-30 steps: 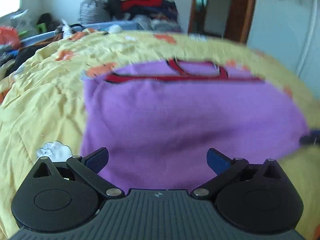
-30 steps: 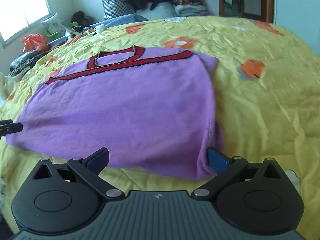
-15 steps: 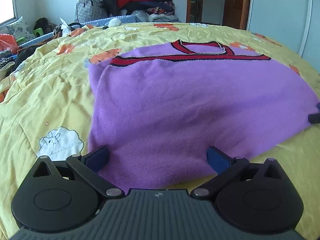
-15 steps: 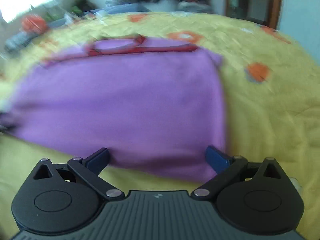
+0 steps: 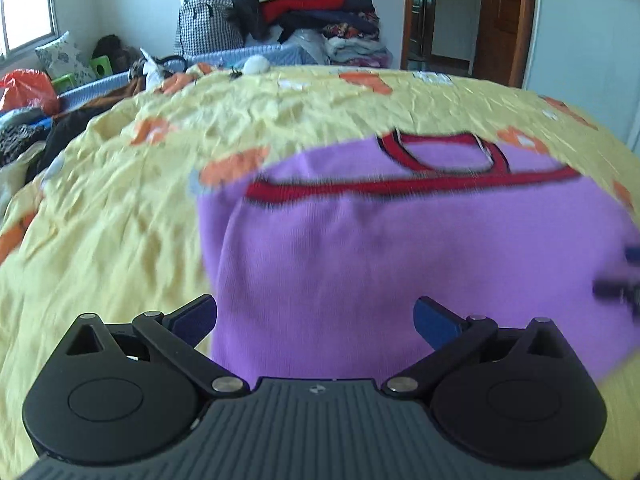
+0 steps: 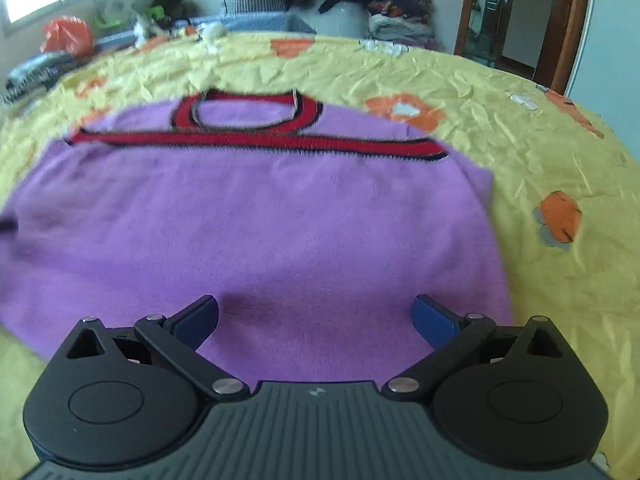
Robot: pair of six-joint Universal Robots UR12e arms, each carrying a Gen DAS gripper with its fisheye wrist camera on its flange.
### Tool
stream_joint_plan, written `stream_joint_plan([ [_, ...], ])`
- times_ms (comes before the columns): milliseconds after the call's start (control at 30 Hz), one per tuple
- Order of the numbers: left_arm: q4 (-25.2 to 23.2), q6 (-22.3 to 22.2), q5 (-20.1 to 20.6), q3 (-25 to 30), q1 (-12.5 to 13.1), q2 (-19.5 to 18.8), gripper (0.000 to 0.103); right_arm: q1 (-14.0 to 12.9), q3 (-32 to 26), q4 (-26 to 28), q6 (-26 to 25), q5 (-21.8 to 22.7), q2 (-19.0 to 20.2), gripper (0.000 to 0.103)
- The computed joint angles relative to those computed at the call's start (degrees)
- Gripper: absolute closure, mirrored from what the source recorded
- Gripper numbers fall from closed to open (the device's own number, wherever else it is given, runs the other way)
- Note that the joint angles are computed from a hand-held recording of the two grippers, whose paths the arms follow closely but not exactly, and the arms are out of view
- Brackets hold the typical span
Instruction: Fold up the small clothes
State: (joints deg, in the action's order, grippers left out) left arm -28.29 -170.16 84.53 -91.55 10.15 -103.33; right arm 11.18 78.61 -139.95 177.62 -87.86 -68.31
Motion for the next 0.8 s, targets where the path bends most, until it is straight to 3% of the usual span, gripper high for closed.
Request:
stream_joint_plan([
  [133,-2.7,-1.6,2.0,3.8,-0.8,-3.4,0.0,-0.4,2.0,-4.0,0.5,-1.5,-0.3,0.0],
  [200,-3.1,-1.9,2.0,3.9,-0.7,-4.2,0.0,-1.5,3.0,-4.8,2.1,0.7,-0.9,0.0],
  [333,-1.7,-2.8,0.8,3.3,-0.2,-4.2,0.0,-0.9,1.7,-1.9,1.6,-0.8,-0.6,0.0],
  [433,-2.5,-4.0,0.5,3.5,0.0,-4.0,0.0,0.6,3.9,-6.2,7.2,-5.3,-1.2,0.0],
  [467,-2.6,-4.6,0.0,3.5,0.1,-3.7,0.0,0.7,4.5,-8.0,5.9,-5.7,-1.2,0.0],
  [567,-1.1,-5.9,-1.2,2.9,0.5,-2.9,0.0,0.5,2.9,-5.1,9.0,-4.8,-1.1,0.0],
  [633,-1.7,-6.2,-2.4,3.4,0.7,-2.9,0.0,0.9,4.9,-12.3,11.7,-5.5,-1.7,0.0],
  [700,-1.9,-5.6,-1.0,4.0,0.2,-3.4,0.0,1.3,5.4,-16.2,10.3,-4.0,-1.4,0.0],
  [800,-3.5,-5.1,-0.2,4.9,-0.3,-4.5,0.0,1.5,2.2,-8.4,8.0,-2.0,-0.2,0.0],
])
